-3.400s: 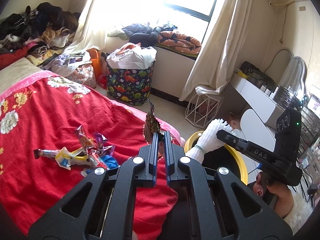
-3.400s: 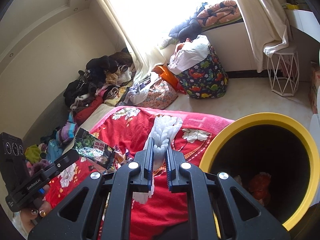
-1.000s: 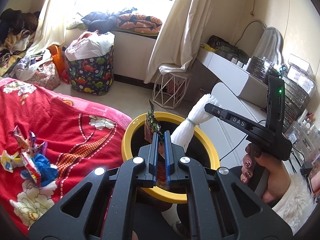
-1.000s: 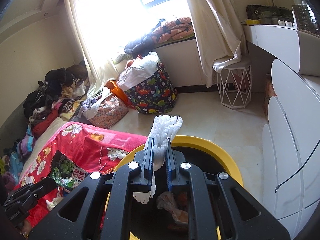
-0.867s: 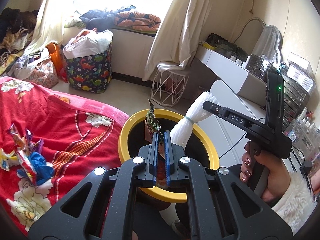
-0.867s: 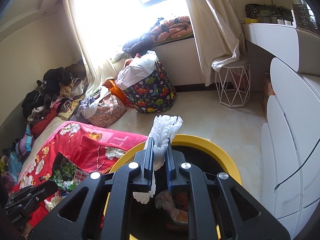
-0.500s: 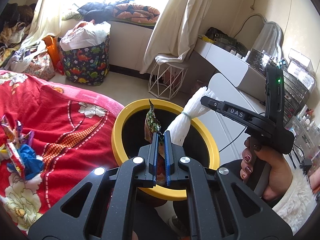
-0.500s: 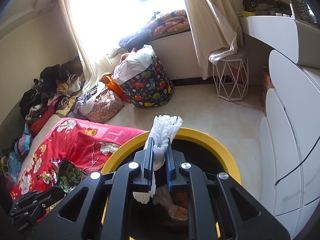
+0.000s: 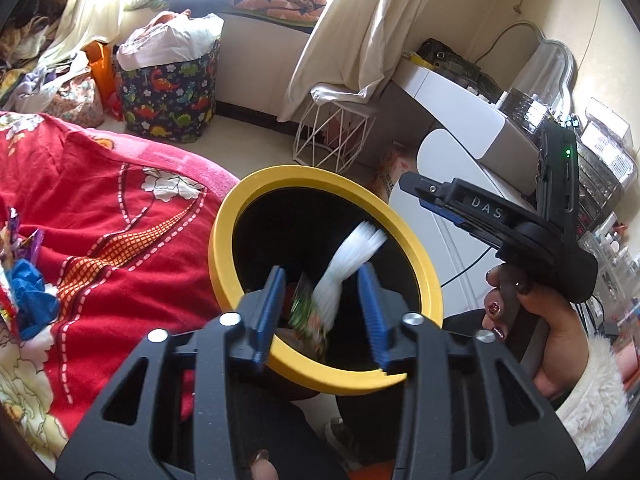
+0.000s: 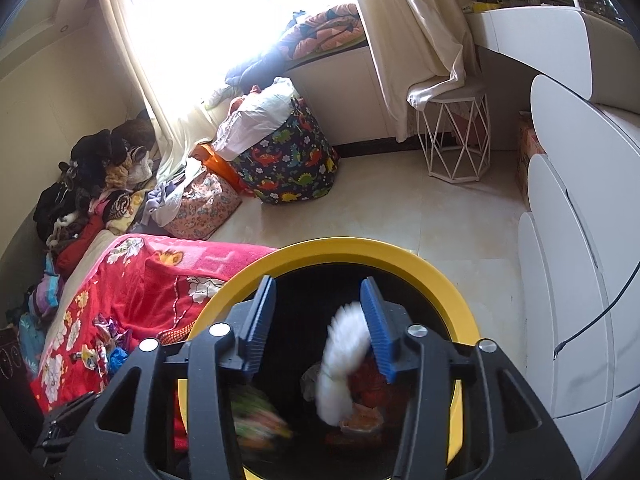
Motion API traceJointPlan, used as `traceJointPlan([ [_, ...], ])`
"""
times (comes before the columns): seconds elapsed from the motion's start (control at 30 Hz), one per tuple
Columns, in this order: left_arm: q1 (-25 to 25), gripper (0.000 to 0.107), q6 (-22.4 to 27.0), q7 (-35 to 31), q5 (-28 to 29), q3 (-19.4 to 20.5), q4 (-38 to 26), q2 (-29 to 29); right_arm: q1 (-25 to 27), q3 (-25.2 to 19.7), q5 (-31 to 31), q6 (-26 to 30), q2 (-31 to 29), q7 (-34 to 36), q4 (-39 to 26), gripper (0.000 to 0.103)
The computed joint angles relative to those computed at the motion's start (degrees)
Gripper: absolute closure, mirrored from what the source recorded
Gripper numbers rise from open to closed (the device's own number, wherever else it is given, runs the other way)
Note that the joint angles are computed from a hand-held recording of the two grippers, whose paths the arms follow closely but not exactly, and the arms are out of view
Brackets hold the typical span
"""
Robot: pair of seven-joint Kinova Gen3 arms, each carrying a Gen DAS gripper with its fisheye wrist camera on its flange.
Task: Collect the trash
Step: 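Open both tools to drop the foam net and wrapper into the bin, then move both open tools back toward the trash on the bedspread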
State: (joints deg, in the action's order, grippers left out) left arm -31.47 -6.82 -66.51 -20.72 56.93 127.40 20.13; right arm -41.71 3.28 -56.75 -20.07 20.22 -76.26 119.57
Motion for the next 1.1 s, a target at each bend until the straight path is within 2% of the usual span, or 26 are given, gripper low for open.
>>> traceJointPlan([
  [0.23, 3.52, 0.035, -2.39, 3.29, -0.23, -5.31, 1.78, -3.66, 0.9, -1.03, 2.25, -0.83, -0.21, -1.87, 0.62, 0.046],
  [0.37, 7.71, 0.017, -3.88, 5.17, -0.04, -11.21, 2.91, -6.83, 0.68, -1.38, 2.89, -1.9, -0.36, -2.64, 0.94, 0.036],
  [0.5, 11.33, 0.016, -4.07, 6.92, -0.09, -16.48, 3.52, -9.21, 0.78, -1.99, 3.39, -2.77, -0.74, -3.04, 1.22, 0.033],
  [0.67, 12.55, 0.016, -4.53, 10.53, -2.93, -20.1, 4.21, -11.54, 1.02, -3.49, 5.09, -4.33, -1.35, -3.91, 1.66, 0.031],
  [0.83, 15.59, 0.016, -5.53, 12.38, -4.35, -25.54, 5.44, -14.55, 0.41, -4.65, 6.0, -5.55, -1.57, -3.25, 1.49, 0.03],
  [1.1, 17.77, 0.016, -6.69, 17.14, -9.14, -32.04, 6.8, -17.75, -1.32, -5.68, 5.76, -6.65, -1.19, -1.39, 0.1, 0.029],
])
